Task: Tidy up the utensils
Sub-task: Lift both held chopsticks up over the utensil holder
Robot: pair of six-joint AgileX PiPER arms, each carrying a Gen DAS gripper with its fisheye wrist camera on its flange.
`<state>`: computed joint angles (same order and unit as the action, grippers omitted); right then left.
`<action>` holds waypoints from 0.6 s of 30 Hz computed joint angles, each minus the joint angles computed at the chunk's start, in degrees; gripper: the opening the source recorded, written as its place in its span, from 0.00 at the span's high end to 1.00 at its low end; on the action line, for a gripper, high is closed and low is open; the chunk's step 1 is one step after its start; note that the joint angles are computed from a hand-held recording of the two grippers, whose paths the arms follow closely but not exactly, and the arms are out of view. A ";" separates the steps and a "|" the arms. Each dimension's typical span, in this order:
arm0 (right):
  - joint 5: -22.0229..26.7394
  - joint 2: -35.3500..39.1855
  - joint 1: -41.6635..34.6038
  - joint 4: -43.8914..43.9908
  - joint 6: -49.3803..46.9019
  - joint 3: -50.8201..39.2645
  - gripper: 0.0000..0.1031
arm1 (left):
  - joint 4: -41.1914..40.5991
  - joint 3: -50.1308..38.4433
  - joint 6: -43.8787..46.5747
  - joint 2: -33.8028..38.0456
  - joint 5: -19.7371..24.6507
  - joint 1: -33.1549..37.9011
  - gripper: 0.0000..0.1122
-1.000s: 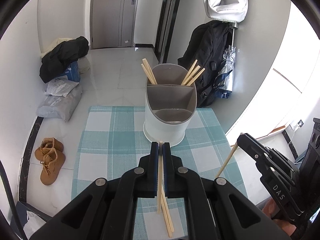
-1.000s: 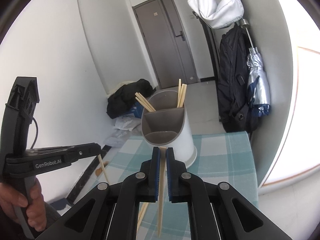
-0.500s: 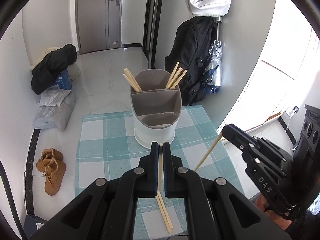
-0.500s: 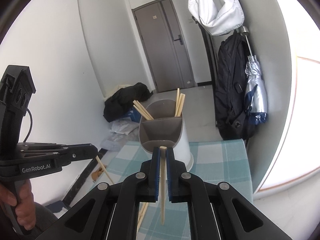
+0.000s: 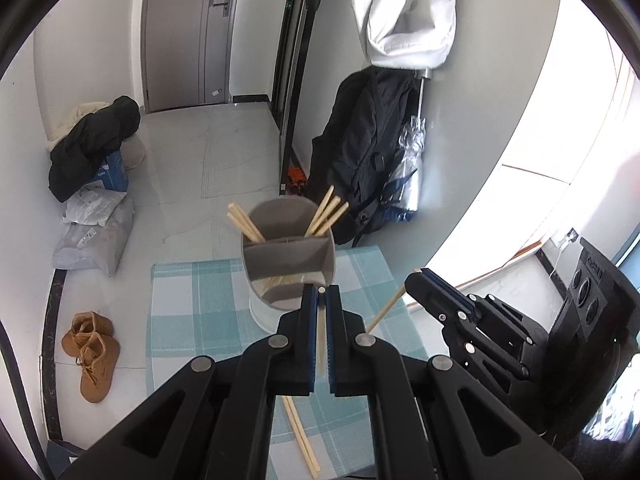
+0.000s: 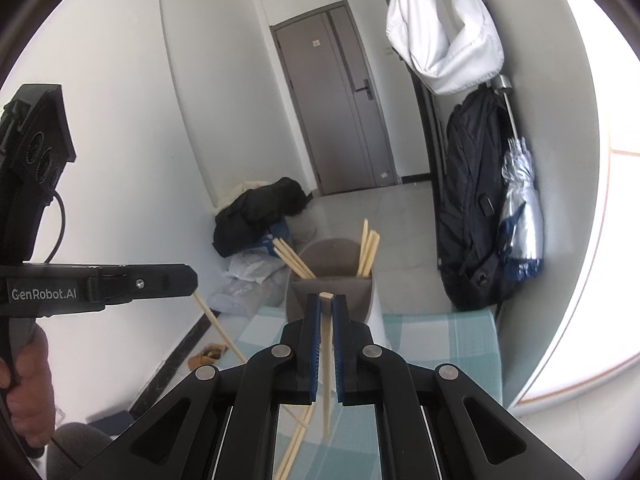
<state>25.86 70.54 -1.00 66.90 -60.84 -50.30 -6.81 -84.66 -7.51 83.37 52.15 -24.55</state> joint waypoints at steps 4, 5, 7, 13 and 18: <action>2.11 2.36 0.67 -6.65 6.37 -7.29 0.95 | -1.02 -6.21 0.59 2.64 2.50 0.96 1.00; 2.67 2.98 0.87 -8.08 7.74 -9.30 0.95 | -0.66 -8.69 0.62 3.55 3.49 1.21 1.00; 3.44 4.13 1.02 -9.95 9.50 -12.76 0.95 | -0.59 -12.73 0.72 5.20 5.34 1.83 1.00; 5.89 8.63 1.41 -14.69 14.81 -24.07 0.95 | -1.15 -26.73 1.17 11.78 11.20 4.47 1.00; 6.81 13.97 1.67 -17.25 18.10 -32.92 0.95 | -2.48 -37.70 1.78 18.39 15.05 6.44 1.00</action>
